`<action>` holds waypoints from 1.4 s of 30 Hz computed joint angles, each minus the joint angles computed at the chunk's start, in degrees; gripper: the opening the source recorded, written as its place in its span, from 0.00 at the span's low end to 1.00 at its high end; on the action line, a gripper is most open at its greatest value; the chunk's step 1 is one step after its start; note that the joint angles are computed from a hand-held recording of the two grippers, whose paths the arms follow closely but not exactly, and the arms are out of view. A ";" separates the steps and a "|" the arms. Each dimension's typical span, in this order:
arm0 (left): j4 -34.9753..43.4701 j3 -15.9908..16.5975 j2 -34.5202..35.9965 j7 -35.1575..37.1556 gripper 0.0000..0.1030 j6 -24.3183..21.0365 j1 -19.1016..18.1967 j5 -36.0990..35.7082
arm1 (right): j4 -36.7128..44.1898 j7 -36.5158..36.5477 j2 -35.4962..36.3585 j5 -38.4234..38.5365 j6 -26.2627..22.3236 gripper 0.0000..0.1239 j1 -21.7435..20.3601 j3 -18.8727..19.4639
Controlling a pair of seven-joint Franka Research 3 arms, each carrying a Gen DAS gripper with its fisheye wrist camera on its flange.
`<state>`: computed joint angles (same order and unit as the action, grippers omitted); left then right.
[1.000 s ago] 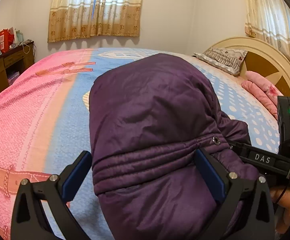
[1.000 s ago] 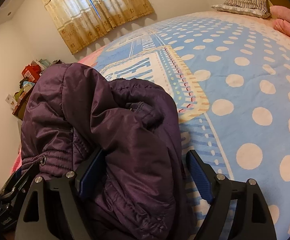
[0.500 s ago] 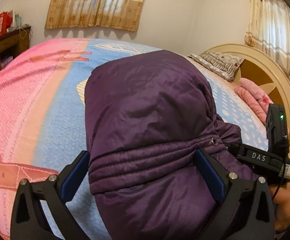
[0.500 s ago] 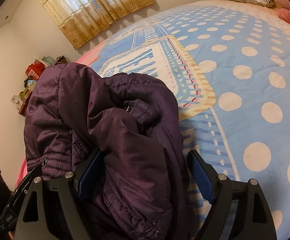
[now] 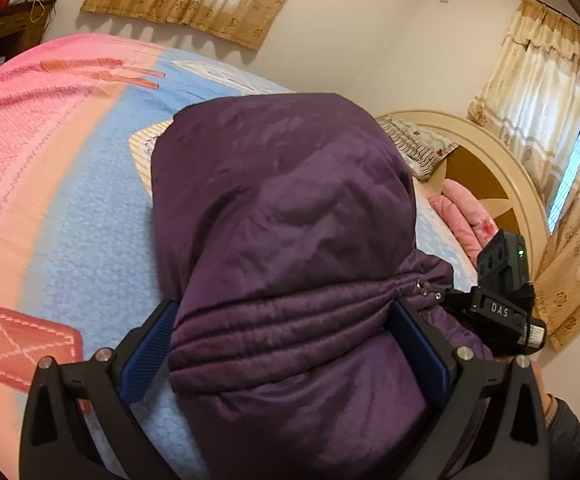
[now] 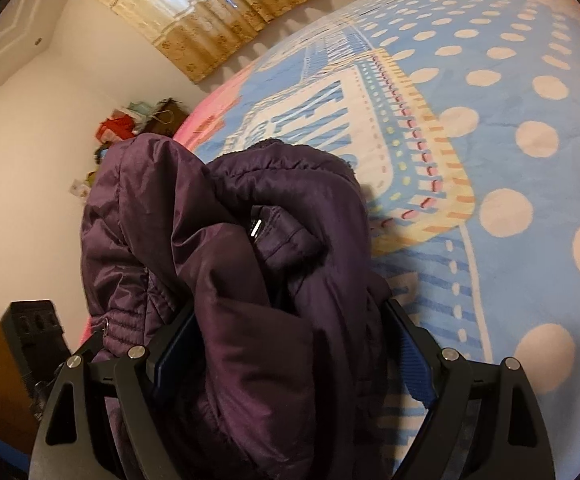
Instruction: Fold large clothes
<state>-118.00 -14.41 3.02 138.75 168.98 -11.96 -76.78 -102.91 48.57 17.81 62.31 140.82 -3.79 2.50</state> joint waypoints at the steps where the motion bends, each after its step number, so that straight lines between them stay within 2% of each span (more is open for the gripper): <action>1: 0.18 0.07 0.06 0.74 1.00 -0.48 0.17 -0.57 | 0.39 -0.77 0.31 0.64 -0.90 0.70 -0.43 0.15; 4: 0.53 0.22 0.16 2.96 1.00 -1.82 0.51 -2.73 | 1.67 -2.09 1.37 1.87 -2.91 0.69 -1.15 0.41; 8: 0.33 0.25 -0.09 2.62 1.00 -1.48 0.30 -2.38 | 2.53 -4.39 2.20 4.74 -5.86 0.61 -2.50 0.82; 15: -0.38 -0.10 -0.44 -3.43 1.00 1.51 -0.52 5.40 | 3.92 -5.22 3.46 7.54 -11.02 0.50 -3.97 0.89; 22: -2.03 -0.50 -2.58 -3.54 0.97 4.41 -1.67 7.76 | 0.75 -10.58 1.47 13.30 -14.73 0.41 -4.91 0.94; 28: -5.71 1.02 -6.42 -3.86 0.97 7.08 -4.05 9.16 | -4.10 -13.26 -1.64 17.88 -18.00 0.39 -3.69 0.16; 31: -9.23 2.43 -9.53 -7.45 0.97 8.20 -5.35 12.86 | -6.30 -14.25 -3.47 18.63 -19.25 0.38 -2.32 -0.18; 32: -10.99 2.33 -10.87 -10.57 0.97 8.98 -5.14 16.21 | -6.97 -14.43 -4.03 18.74 -19.81 0.38 -1.70 -0.14; 35: -15.74 0.38 -14.71 -21.21 0.97 10.00 -1.89 27.09 | -7.81 -14.62 -4.90 19.14 -21.80 0.38 -0.33 -0.32; 42: -24.53 -1.02 -23.85 -32.83 0.97 10.38 3.96 38.64 | -9.43 -15.91 -6.57 20.58 -22.94 0.38 4.63 0.90</action>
<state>-142.53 -15.43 -20.83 105.93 179.36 -7.99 -38.14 -112.34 32.66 11.25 82.90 117.87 0.84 3.40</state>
